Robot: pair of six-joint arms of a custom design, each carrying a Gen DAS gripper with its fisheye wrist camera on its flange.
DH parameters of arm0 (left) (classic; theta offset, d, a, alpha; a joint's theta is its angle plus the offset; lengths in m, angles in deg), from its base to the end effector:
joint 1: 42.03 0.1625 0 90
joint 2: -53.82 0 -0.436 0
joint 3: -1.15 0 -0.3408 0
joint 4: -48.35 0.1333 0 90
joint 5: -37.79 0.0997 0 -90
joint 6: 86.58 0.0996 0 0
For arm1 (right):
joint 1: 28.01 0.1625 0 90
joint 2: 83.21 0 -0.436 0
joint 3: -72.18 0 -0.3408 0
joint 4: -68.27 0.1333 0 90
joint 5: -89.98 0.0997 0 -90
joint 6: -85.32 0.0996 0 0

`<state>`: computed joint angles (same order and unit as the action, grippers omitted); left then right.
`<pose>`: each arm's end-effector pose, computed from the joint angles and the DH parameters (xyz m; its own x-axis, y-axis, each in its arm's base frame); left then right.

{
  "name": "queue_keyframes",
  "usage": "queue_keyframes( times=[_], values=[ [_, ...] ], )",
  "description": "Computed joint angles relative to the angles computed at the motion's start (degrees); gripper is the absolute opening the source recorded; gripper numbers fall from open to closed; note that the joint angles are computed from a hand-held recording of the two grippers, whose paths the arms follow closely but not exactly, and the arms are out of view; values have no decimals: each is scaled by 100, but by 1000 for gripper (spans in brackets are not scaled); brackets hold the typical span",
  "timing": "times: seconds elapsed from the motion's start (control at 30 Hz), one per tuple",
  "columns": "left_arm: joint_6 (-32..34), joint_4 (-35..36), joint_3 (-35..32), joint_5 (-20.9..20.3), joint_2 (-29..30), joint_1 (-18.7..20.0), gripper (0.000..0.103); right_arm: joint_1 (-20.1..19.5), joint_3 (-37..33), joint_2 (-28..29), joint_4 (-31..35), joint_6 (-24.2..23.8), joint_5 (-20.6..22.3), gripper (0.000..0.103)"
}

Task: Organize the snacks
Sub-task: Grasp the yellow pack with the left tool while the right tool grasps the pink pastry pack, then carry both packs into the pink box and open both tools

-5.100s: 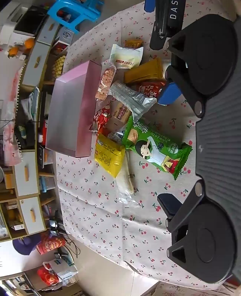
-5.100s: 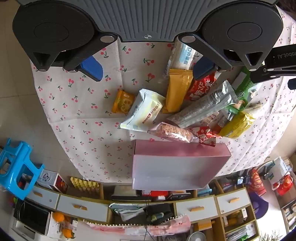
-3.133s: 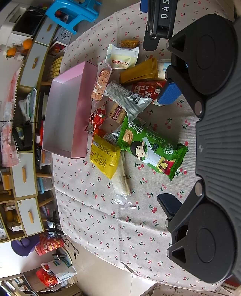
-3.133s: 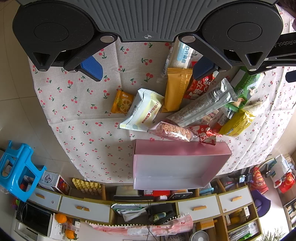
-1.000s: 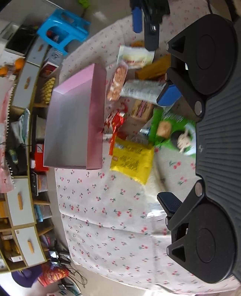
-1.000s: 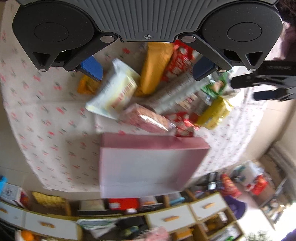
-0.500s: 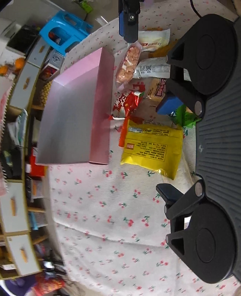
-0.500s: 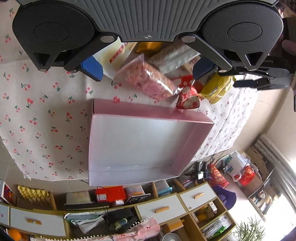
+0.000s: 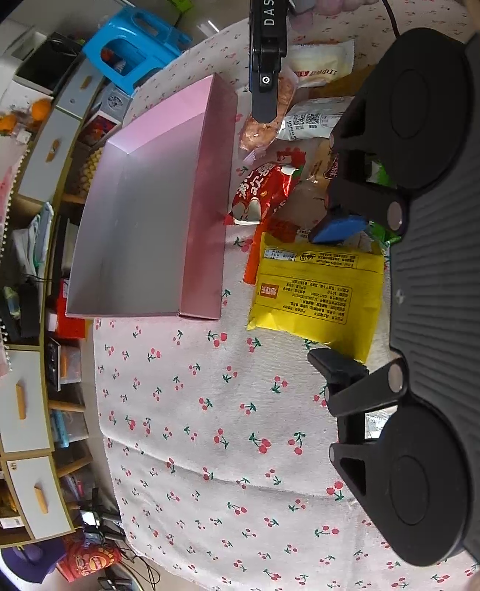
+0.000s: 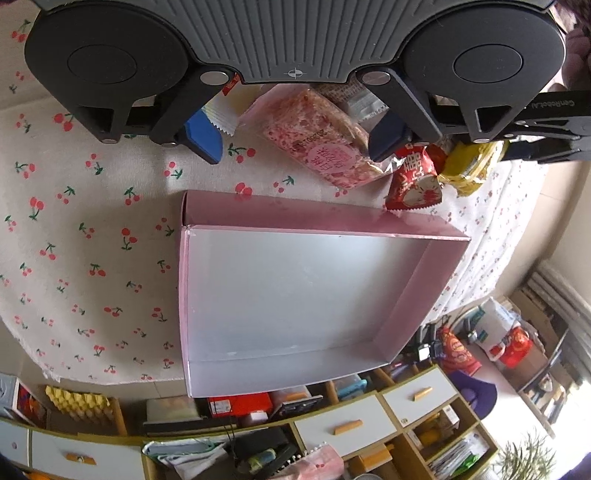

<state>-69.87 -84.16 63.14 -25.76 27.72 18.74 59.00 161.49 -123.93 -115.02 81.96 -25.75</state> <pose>-0.2244 -0.7648 0.0774 -0.6329 0.6251 -0.4569 0.6964 0.7174 0.0168 0.0540 -0.6936 0.1977 -0.8843 0.3097 0.3493 -0.0148 0.7292 -0.6841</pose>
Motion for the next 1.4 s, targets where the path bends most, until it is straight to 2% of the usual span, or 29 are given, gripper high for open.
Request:
queue_keyframes(
  times=[0.07, 0.17, 0.37, 0.47, 0.73, 1.0, 1.2, 1.4],
  values=[
    [-47, -32, -2, -1, 3, 2, 56, -25, 34, -36, 11, 81, 146, 65],
    [-96, -58, -14, -9, 1, 4, 55, 0, 57, -55, 12, 42, 196, 55],
    [-156, -116, 38, -17, -45, -8, 54, 136, -32, -28, 191, 17, -97, 47],
    [-239, -81, 18, -26, -50, -5, 54, 187, -55, -50, 309, 153, -194, 45],
    [-375, -220, 99, -78, -121, -28, 53, 258, 86, -227, 344, 420, -67, 42],
    [-343, -414, 132, -198, -152, -50, 53, 279, 153, -370, 390, 740, 260, 42],
    [-315, -669, 123, -349, -156, -78, 53, 331, 99, -387, 22, 750, 314, 42],
    [-300, -741, -414, -536, 170, -91, 53, 257, -86, -234, -602, 907, 189, 42]
  ],
)
